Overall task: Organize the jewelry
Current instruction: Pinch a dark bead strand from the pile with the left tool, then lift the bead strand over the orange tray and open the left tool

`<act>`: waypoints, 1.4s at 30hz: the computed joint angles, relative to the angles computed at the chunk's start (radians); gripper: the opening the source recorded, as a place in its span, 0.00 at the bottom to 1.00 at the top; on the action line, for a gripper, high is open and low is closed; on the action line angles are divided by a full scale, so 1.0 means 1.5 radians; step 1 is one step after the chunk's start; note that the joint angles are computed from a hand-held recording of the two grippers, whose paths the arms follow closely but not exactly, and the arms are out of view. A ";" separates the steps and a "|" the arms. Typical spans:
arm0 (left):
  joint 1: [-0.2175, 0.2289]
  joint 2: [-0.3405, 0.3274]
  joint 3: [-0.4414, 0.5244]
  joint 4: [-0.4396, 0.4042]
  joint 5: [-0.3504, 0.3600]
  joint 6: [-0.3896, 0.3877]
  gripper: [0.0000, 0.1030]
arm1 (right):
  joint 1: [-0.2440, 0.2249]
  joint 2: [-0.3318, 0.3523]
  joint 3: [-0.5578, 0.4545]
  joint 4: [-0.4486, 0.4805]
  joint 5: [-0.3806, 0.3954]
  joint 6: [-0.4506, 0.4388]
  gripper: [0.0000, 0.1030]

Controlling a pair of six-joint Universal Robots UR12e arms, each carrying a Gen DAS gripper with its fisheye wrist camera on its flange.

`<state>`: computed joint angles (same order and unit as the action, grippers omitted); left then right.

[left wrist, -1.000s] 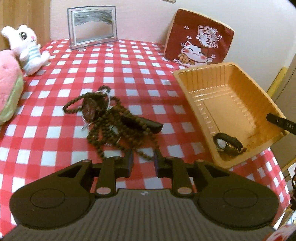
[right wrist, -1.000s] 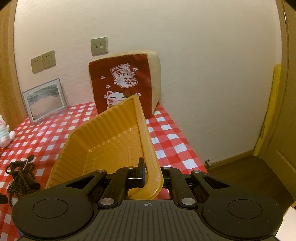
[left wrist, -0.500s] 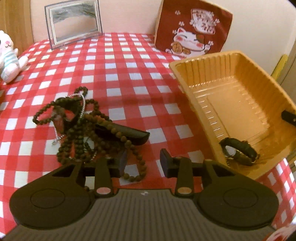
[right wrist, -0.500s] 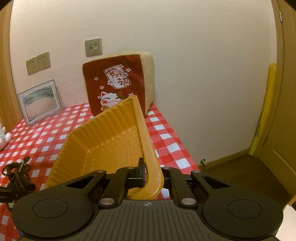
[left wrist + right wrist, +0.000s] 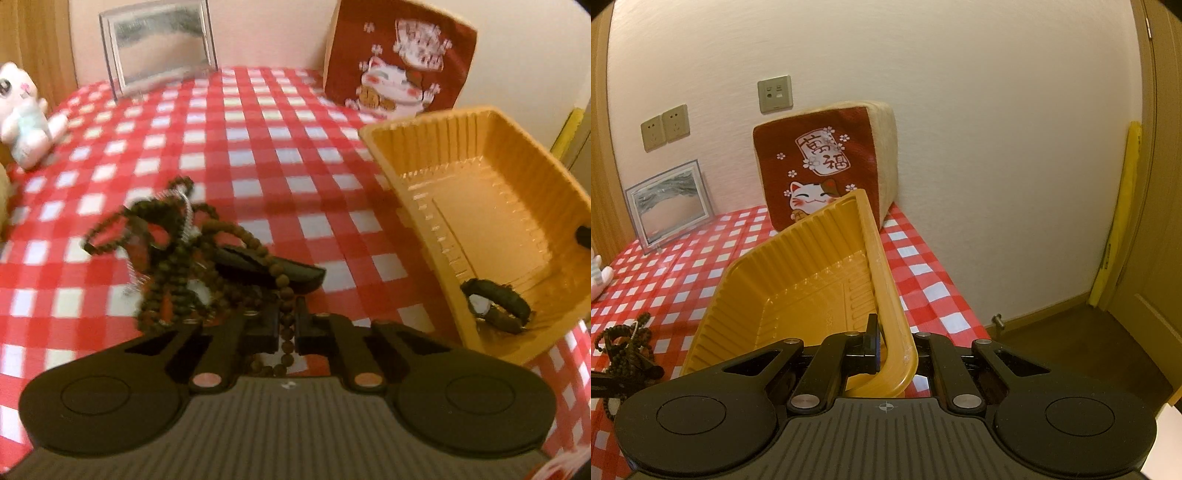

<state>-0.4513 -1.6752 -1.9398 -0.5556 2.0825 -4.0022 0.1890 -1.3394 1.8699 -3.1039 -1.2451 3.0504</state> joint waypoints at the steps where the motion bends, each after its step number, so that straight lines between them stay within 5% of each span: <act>1: -0.002 0.009 -0.003 0.001 0.007 0.004 0.06 | 0.000 0.000 0.000 -0.001 0.000 0.000 0.06; 12: -0.015 0.089 -0.008 0.037 0.125 0.047 0.06 | -0.002 0.000 0.000 0.001 0.005 0.002 0.06; 21: -0.028 0.100 0.021 0.097 0.177 0.136 0.06 | -0.004 0.001 0.002 -0.003 0.010 0.006 0.06; 34: -0.035 0.083 0.061 0.187 0.152 0.213 0.06 | -0.007 -0.002 0.003 -0.003 0.021 0.010 0.06; 42: -0.030 0.046 0.090 0.253 0.063 0.249 0.06 | -0.009 -0.002 0.002 0.000 0.028 0.011 0.06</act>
